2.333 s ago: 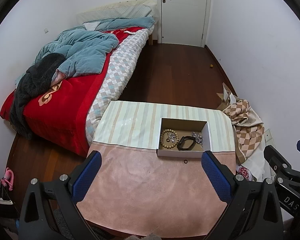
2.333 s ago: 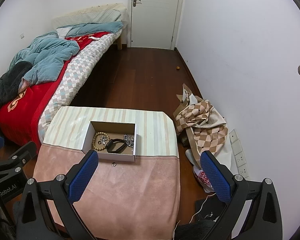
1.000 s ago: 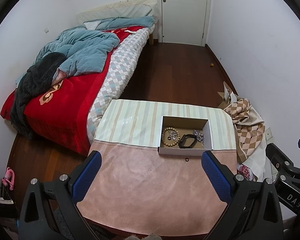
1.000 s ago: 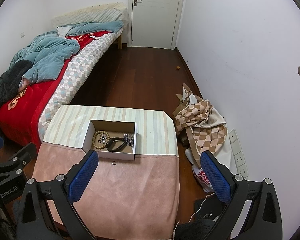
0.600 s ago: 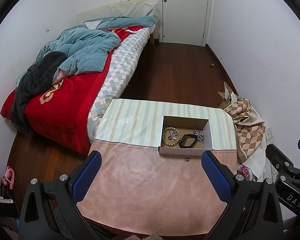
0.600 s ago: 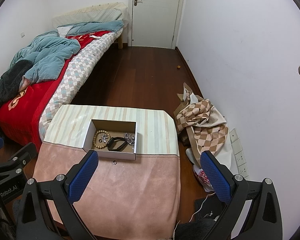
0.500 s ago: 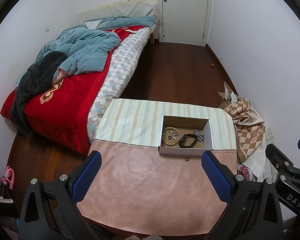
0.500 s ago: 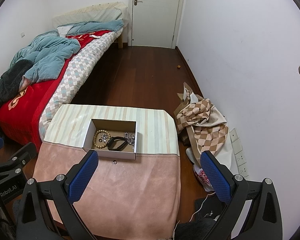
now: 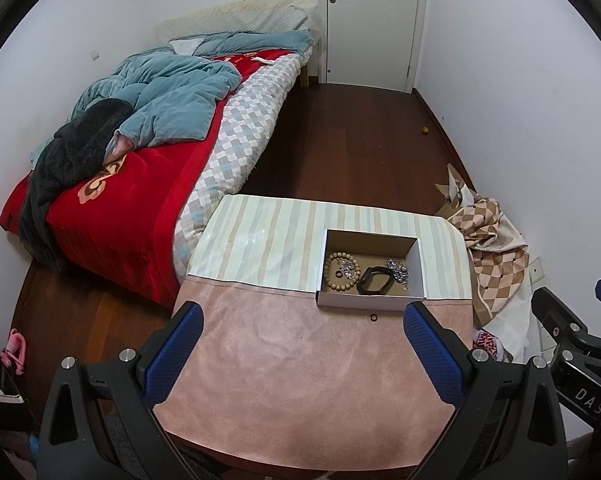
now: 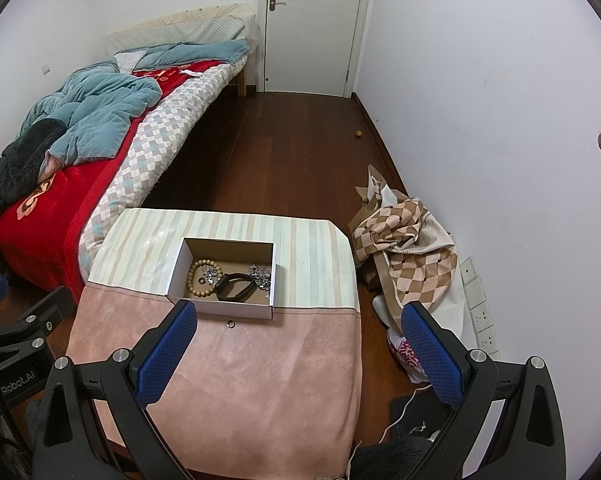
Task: Organize jewelry
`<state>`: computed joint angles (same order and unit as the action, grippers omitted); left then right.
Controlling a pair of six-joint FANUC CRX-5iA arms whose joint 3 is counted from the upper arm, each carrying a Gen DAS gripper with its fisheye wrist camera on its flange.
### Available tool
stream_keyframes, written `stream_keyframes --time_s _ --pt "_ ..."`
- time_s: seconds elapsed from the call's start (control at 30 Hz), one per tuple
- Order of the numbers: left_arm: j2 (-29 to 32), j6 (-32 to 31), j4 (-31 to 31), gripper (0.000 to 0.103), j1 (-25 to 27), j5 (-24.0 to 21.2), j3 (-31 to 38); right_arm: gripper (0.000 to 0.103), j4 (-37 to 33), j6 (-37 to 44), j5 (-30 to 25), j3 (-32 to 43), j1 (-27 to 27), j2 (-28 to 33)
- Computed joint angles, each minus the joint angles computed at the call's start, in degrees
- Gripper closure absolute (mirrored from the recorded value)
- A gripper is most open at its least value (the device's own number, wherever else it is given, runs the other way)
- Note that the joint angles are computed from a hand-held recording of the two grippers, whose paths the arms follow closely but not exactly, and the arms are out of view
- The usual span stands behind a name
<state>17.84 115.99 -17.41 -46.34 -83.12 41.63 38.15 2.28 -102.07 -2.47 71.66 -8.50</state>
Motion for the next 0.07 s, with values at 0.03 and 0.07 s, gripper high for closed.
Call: stream_keyframes --time_s 0.03,0.07 --pt "-0.1 0.25 -0.51 0.001 -0.2 -0.03 0.03 0.0 0.01 -0.19 -0.15 0.05 0.23 0.08" --pt "-0.07 0.34 -0.67 0.001 -0.3 -0.08 0.18 0.0 0.05 -0.03 -0.06 0.0 0.04 0.02"
